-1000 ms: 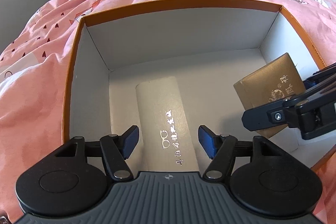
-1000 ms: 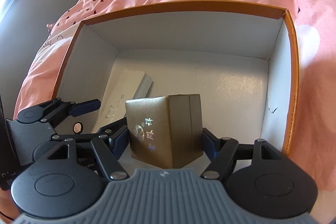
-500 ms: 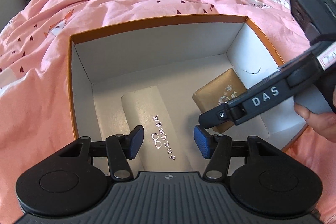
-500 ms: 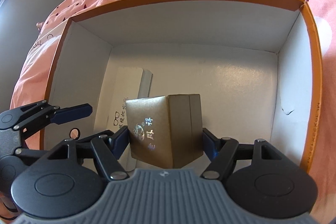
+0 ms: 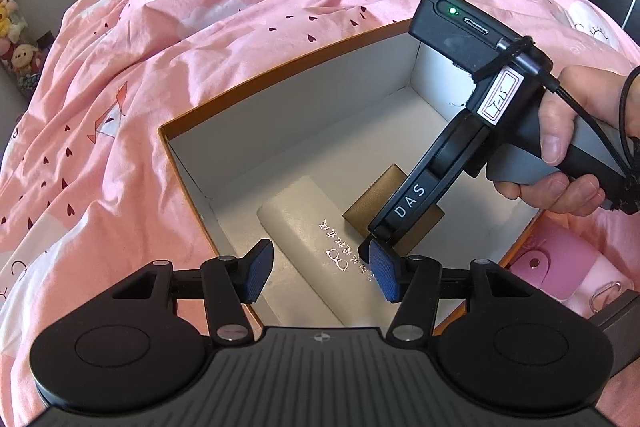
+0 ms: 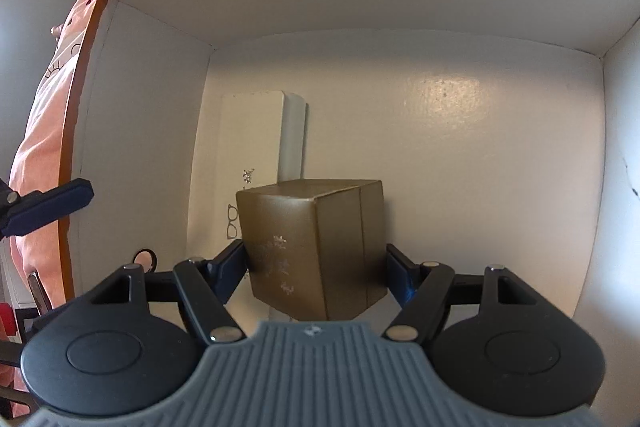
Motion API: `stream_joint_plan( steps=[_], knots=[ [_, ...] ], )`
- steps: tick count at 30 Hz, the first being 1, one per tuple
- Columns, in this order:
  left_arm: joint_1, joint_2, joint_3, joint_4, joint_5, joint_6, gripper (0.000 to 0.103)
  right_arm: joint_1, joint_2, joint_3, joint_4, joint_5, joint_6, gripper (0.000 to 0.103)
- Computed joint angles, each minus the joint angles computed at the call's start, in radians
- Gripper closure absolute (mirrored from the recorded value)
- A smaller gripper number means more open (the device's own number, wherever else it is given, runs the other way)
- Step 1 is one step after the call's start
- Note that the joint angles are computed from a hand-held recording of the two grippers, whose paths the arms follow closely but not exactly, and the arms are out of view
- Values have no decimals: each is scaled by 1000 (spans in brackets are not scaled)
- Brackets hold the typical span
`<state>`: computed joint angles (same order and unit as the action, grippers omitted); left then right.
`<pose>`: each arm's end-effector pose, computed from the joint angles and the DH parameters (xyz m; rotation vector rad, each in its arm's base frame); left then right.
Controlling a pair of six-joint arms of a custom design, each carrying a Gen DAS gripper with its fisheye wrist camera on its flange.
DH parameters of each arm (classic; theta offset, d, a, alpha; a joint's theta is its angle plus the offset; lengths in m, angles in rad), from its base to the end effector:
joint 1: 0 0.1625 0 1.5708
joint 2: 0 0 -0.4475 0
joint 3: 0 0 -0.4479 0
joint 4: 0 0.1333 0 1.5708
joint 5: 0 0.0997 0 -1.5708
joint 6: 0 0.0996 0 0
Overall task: Organize objects
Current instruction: 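Lower the glasses case into the orange box and open the left tool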
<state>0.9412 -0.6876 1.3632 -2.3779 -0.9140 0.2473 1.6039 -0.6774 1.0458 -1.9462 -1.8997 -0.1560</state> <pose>-0.3168 -0.7646 0.1013 1.0114 2.2892 -0.3237 0.1298 -0.8631 0.1881 0.2639 -2.8004 -0.0188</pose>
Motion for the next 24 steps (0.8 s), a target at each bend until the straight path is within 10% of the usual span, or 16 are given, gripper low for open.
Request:
stream_joint_plan(
  steps=[16,24],
  knots=[
    [8,8,-27,71,18,53,46,-11,61,-88,115,138,56,30],
    [11,52,-76,78,-13,62,46,27,38,-43,-35,-23,-92,30]
  ],
)
